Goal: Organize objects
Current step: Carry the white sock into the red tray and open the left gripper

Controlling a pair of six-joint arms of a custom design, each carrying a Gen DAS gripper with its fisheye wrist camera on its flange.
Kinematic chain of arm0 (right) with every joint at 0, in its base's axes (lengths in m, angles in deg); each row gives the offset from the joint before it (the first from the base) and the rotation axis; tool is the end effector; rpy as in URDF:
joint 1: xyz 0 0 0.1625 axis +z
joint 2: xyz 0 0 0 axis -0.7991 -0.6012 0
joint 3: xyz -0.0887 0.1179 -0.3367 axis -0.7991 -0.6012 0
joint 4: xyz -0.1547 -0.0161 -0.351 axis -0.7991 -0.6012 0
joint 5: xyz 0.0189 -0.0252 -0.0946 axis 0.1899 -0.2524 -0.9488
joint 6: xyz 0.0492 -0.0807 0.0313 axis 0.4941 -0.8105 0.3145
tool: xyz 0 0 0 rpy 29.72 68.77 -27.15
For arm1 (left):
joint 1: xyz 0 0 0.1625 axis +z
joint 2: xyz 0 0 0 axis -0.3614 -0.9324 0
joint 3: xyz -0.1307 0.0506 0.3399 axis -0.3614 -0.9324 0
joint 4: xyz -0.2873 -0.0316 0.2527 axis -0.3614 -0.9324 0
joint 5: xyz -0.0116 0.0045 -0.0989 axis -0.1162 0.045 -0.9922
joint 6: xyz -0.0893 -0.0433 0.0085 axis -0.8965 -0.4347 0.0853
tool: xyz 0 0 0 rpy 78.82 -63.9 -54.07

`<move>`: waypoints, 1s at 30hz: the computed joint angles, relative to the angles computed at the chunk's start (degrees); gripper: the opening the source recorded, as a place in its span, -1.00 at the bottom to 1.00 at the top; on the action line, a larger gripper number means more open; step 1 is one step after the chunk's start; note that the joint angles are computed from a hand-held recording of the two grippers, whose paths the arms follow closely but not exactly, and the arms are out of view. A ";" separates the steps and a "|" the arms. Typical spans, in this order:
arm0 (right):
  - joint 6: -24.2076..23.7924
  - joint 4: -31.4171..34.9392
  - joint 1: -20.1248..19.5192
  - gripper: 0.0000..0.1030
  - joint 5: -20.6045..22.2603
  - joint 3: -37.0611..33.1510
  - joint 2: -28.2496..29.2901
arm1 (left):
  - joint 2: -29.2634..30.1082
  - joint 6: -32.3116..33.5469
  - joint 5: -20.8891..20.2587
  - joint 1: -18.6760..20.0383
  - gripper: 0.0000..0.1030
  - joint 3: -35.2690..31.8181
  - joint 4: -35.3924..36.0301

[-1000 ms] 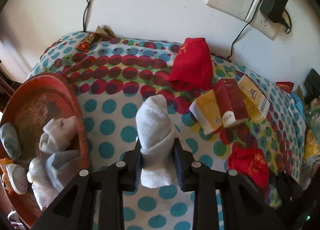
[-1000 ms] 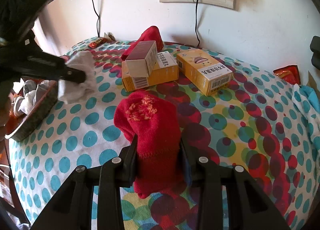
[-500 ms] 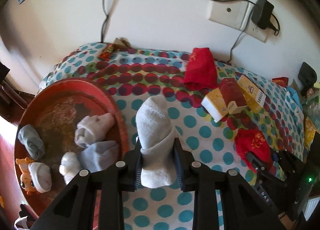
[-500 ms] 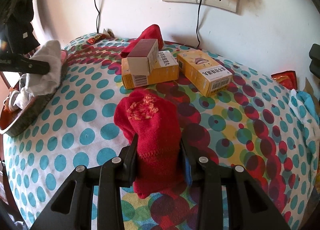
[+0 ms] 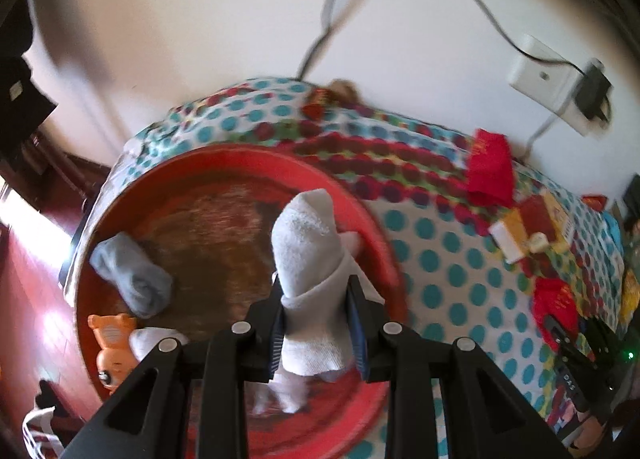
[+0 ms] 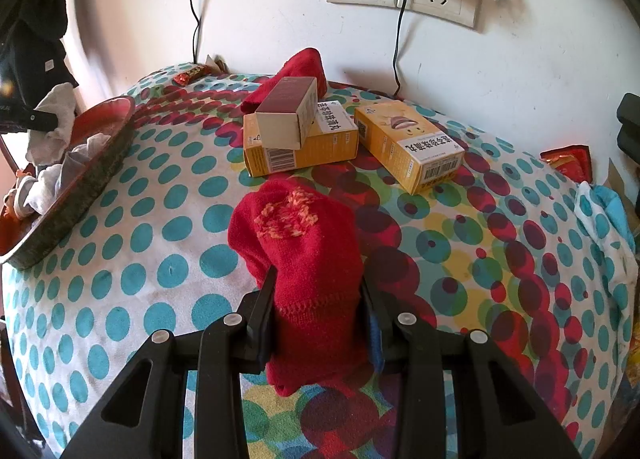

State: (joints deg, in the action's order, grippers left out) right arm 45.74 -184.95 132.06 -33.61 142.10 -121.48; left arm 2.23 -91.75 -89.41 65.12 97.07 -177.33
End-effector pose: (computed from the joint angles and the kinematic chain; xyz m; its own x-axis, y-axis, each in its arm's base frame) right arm 0.0293 -0.3011 0.1409 -0.7071 0.1361 0.6939 -0.3669 0.7683 -0.5246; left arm -0.1870 -0.4610 0.1227 -0.6963 0.2578 -0.6699 0.4910 0.8518 -0.1825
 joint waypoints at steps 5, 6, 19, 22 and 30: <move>-0.02 -0.05 0.06 -0.35 -0.11 -0.06 0.08 | -2.09 0.16 1.41 3.31 -0.46 -1.02 2.25; -0.05 -0.05 0.03 -0.35 -0.09 -0.05 0.05 | -2.23 0.53 1.60 4.06 -0.46 -1.53 2.70; 0.05 0.16 0.19 -0.35 -0.28 -0.16 -0.04 | 1.85 6.23 5.95 11.86 -0.46 -8.12 0.73; 0.05 0.24 0.21 -0.35 -0.31 -0.18 -0.10 | 3.14 8.14 6.59 12.96 -0.45 -9.28 -0.54; 0.06 0.17 0.22 -0.35 -0.34 -0.21 -0.02 | 5.12 13.22 8.85 14.26 -0.32 -10.15 -5.35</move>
State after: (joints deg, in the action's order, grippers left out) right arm 45.80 -184.78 132.27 -33.95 141.89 -121.50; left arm 7.35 -78.53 -80.56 79.38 86.93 -182.67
